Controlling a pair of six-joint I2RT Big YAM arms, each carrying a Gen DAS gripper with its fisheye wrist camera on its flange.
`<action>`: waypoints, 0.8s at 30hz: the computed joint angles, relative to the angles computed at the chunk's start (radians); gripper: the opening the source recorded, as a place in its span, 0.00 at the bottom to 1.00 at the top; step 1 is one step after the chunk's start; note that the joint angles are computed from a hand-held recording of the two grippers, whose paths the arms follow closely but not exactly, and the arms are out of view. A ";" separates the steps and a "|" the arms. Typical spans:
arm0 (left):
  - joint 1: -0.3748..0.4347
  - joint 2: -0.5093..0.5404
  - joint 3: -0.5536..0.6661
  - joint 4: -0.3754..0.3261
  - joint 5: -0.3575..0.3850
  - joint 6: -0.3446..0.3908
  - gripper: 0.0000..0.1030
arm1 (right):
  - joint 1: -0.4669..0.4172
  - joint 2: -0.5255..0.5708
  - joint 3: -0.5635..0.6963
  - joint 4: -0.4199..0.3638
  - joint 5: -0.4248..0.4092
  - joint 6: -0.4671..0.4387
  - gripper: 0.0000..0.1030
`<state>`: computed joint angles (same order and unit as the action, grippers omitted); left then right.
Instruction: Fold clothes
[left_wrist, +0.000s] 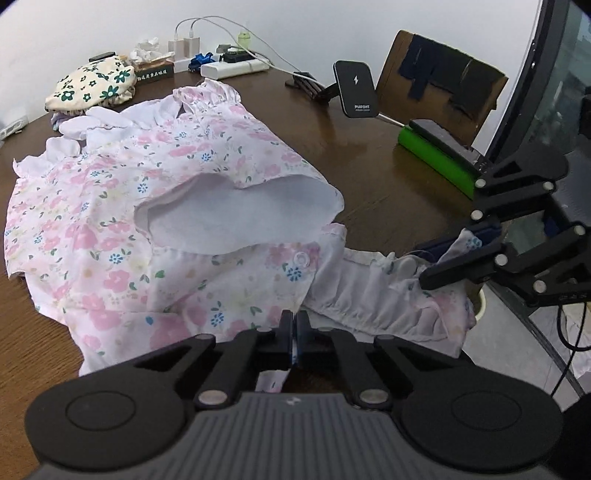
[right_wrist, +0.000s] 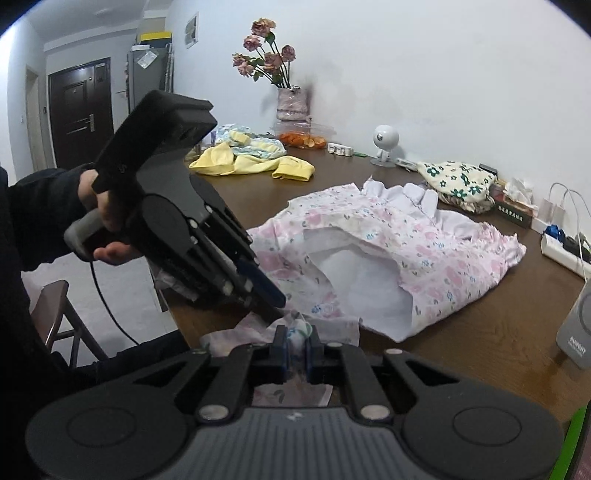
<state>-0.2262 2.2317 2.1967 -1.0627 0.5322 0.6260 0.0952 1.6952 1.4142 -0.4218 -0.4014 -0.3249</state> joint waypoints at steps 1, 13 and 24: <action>0.006 -0.013 -0.018 0.014 0.010 -0.002 0.01 | -0.001 0.004 0.003 -0.005 -0.004 0.003 0.08; 0.029 -0.126 -0.181 -0.004 -0.081 0.173 0.02 | -0.009 0.034 0.058 -0.035 -0.161 -0.062 0.08; 0.041 -0.120 -0.174 -0.019 -0.049 0.170 0.04 | 0.028 0.205 0.280 -0.301 -0.143 -0.190 0.11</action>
